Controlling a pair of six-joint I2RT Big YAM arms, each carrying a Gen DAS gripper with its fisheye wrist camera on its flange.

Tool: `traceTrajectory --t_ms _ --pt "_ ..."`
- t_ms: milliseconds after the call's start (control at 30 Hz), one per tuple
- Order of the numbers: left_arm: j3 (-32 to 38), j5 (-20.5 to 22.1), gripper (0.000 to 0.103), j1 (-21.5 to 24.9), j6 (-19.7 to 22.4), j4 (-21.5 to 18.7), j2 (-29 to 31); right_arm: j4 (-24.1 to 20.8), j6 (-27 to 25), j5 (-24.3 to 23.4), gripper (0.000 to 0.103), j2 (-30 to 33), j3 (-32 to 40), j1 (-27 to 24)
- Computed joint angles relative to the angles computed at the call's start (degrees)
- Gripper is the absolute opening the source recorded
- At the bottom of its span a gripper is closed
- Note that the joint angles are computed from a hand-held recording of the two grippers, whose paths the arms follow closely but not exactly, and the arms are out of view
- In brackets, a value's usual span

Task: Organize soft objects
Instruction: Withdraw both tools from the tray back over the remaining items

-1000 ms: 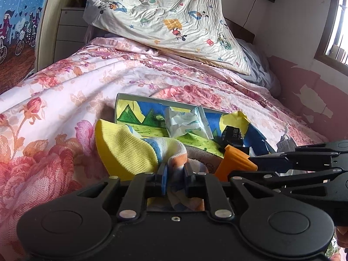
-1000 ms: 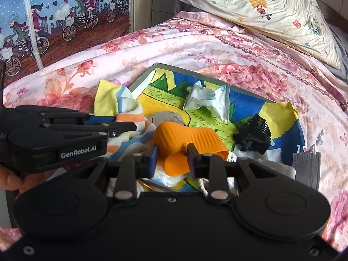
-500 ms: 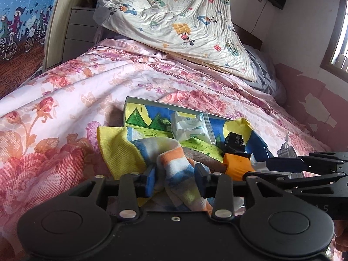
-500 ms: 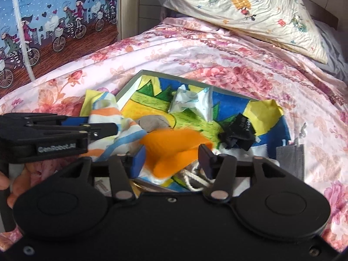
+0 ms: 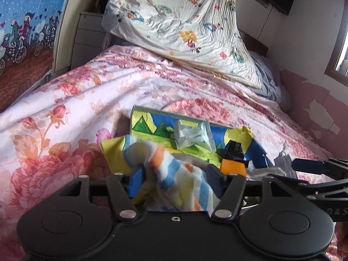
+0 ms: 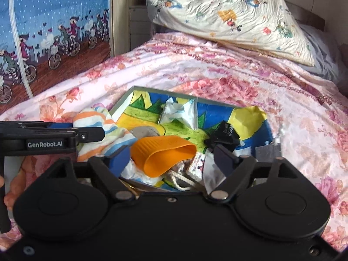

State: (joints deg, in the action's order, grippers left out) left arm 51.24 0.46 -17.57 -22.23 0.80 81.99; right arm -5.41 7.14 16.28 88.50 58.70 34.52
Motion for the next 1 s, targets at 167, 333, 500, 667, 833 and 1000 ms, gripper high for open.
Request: traceTrajectory --t_ms 167,333,500,667,833,1000 --pt "-0.93 -1.39 0.075 -1.07 0.35 -0.2 -2.22 1.07 0.66 0.47 0.094 -4.12 -3.0 -0.04" --pt "-2.65 -2.99 0.076 -2.51 0.58 0.48 -4.29 1.88 0.01 1.32 0.099 -8.55 -6.15 0.11" --pt "-4.76 -6.18 0.078 -4.15 0.2 2.08 -6.91 2.91 -0.95 2.12 0.102 -13.35 -9.56 0.27" --pt "-7.09 -10.38 0.084 -6.3 -0.32 3.89 -10.41 3.78 -0.63 3.55 0.102 -17.75 -12.56 1.43" --pt "-9.5 -15.24 0.096 -9.43 0.67 5.63 -14.09 4.16 1.56 4.15 0.102 -22.52 -16.23 1.98" --pt "-11.8 -19.12 0.1 -12.84 2.48 7.24 -17.61 4.67 3.59 5.34 0.102 -28.09 -20.6 3.03"
